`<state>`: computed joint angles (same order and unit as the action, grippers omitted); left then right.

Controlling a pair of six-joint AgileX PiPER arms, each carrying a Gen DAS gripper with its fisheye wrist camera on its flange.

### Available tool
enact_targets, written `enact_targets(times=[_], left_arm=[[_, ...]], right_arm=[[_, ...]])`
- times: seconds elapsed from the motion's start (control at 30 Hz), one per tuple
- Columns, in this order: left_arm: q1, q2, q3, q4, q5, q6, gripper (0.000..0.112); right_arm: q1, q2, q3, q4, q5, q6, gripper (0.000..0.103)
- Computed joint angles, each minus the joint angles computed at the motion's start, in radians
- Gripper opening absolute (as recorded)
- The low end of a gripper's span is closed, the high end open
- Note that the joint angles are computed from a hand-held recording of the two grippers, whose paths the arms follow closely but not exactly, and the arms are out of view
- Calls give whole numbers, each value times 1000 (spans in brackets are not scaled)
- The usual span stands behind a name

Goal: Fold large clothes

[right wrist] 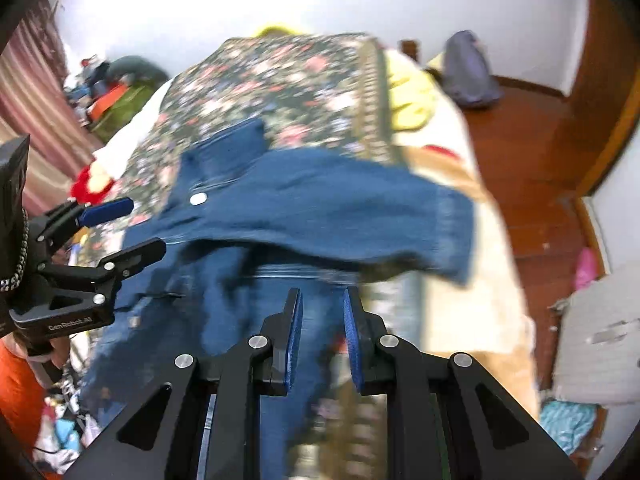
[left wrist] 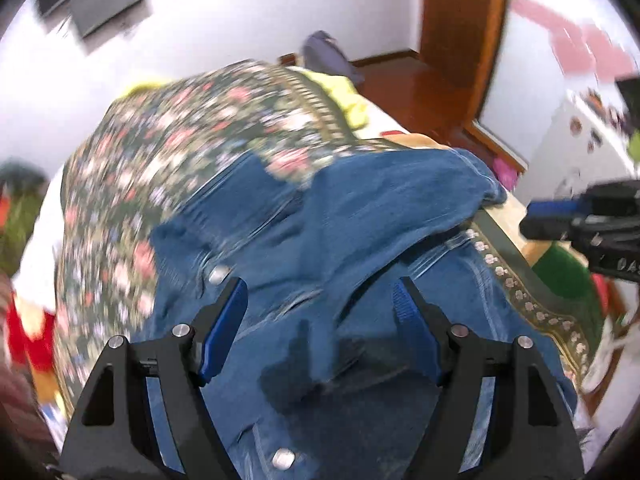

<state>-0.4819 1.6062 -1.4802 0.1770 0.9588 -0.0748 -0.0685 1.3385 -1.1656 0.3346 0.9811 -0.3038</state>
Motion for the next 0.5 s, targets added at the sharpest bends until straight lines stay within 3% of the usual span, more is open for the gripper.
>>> enact_targets(times=[0.37, 0.5], left_arm=[[-208, 408, -386, 129, 155, -18, 75], [-263, 489, -451, 221, 154, -22, 75]], right_arm=[[-292, 119, 64, 115, -45, -136, 17], [-327, 154, 85, 141, -64, -153, 17]])
